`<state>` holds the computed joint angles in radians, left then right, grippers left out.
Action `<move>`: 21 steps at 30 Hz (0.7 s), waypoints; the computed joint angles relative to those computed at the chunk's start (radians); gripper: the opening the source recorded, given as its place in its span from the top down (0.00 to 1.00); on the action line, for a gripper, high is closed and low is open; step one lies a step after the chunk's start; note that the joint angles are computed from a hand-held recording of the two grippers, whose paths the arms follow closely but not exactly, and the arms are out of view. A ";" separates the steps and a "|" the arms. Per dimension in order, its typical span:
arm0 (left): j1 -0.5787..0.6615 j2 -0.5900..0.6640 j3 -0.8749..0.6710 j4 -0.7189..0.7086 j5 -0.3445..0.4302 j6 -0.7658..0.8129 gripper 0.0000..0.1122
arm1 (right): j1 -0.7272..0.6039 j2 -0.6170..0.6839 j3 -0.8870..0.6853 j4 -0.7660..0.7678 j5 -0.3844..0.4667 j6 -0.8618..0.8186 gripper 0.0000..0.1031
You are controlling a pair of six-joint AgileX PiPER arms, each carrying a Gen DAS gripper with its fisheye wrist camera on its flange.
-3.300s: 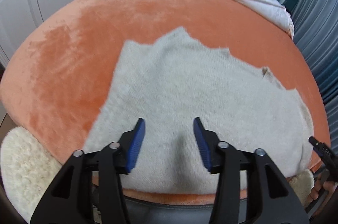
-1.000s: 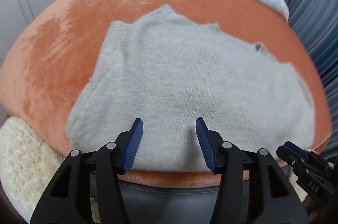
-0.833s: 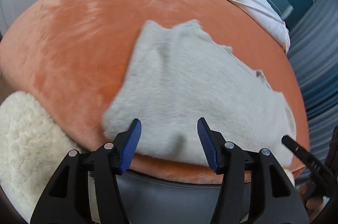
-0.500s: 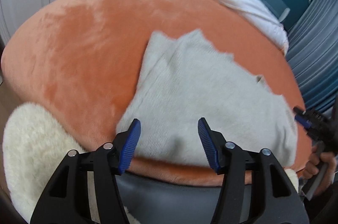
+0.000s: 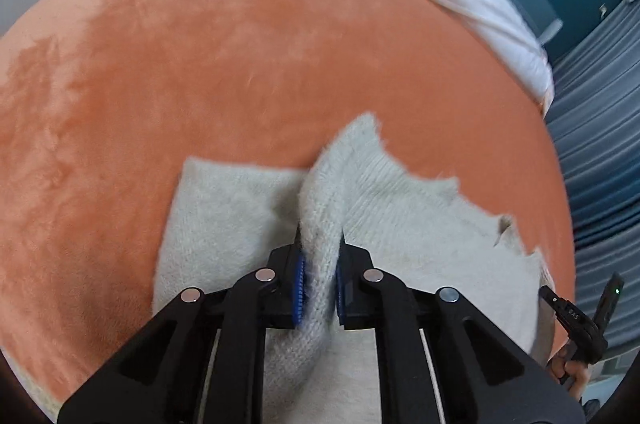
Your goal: Fold small clothes
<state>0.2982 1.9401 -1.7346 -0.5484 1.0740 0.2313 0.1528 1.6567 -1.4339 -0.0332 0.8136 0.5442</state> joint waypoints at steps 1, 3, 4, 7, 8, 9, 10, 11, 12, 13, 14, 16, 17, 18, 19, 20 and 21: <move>-0.001 -0.013 -0.006 0.012 -0.007 0.001 0.91 | -0.014 -0.041 0.018 0.014 -0.042 0.007 0.93; -0.017 0.002 -0.032 0.069 -0.008 -0.024 0.91 | -0.046 -0.049 0.045 -0.012 -0.077 0.035 0.93; -0.032 0.026 -0.047 0.111 -0.004 -0.047 0.91 | -0.078 0.004 0.027 0.021 -0.035 0.014 0.93; -0.061 0.061 -0.022 0.163 -0.050 -0.077 0.89 | -0.133 0.097 0.042 0.127 0.000 -0.047 0.93; -0.063 0.044 -0.015 0.165 -0.050 -0.080 0.88 | -0.120 0.063 0.064 0.104 -0.028 -0.026 0.91; -0.060 0.023 -0.007 0.154 -0.045 -0.084 0.84 | -0.098 0.029 0.068 0.068 -0.029 0.017 0.85; -0.049 -0.012 0.014 0.135 -0.042 -0.091 0.73 | -0.068 -0.006 0.074 0.011 -0.027 0.075 0.82; -0.033 -0.052 0.051 0.105 -0.052 -0.081 0.67 | -0.031 -0.036 0.076 -0.037 -0.023 0.109 0.82; -0.011 -0.097 0.094 0.066 -0.066 -0.058 0.55 | 0.005 -0.061 0.072 -0.067 -0.012 0.129 0.82; 0.012 -0.142 0.141 0.038 -0.079 -0.037 0.46 | 0.046 -0.085 0.075 -0.081 -0.012 0.136 0.82; 0.030 -0.198 0.200 0.025 -0.088 -0.032 0.44 | 0.098 -0.097 0.074 -0.076 -0.018 0.136 0.82; 0.076 -0.281 0.298 0.000 -0.077 -0.025 0.41 | 0.183 -0.078 0.038 -0.041 -0.007 0.108 0.82; 0.101 -0.314 0.346 -0.010 -0.072 -0.024 0.41 | 0.231 -0.045 0.004 -0.005 -0.001 0.081 0.82; 0.132 -0.322 0.365 -0.018 -0.062 -0.025 0.41 | 0.258 -0.001 -0.046 0.038 0.012 0.047 0.82; 0.164 -0.355 0.423 -0.021 -0.072 -0.036 0.41 | 0.281 0.028 -0.080 0.076 0.023 0.024 0.83; 0.207 -0.396 0.491 -0.030 -0.097 -0.056 0.41 | 0.317 0.076 -0.130 0.090 0.035 0.024 0.84; 0.241 -0.426 0.546 -0.045 -0.118 -0.074 0.41 | 0.349 0.124 -0.189 0.082 0.057 0.038 0.84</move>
<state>0.5395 1.5144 -1.1882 -0.5934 0.9560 0.1578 0.5021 1.7811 -1.6232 0.0493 0.8702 0.5825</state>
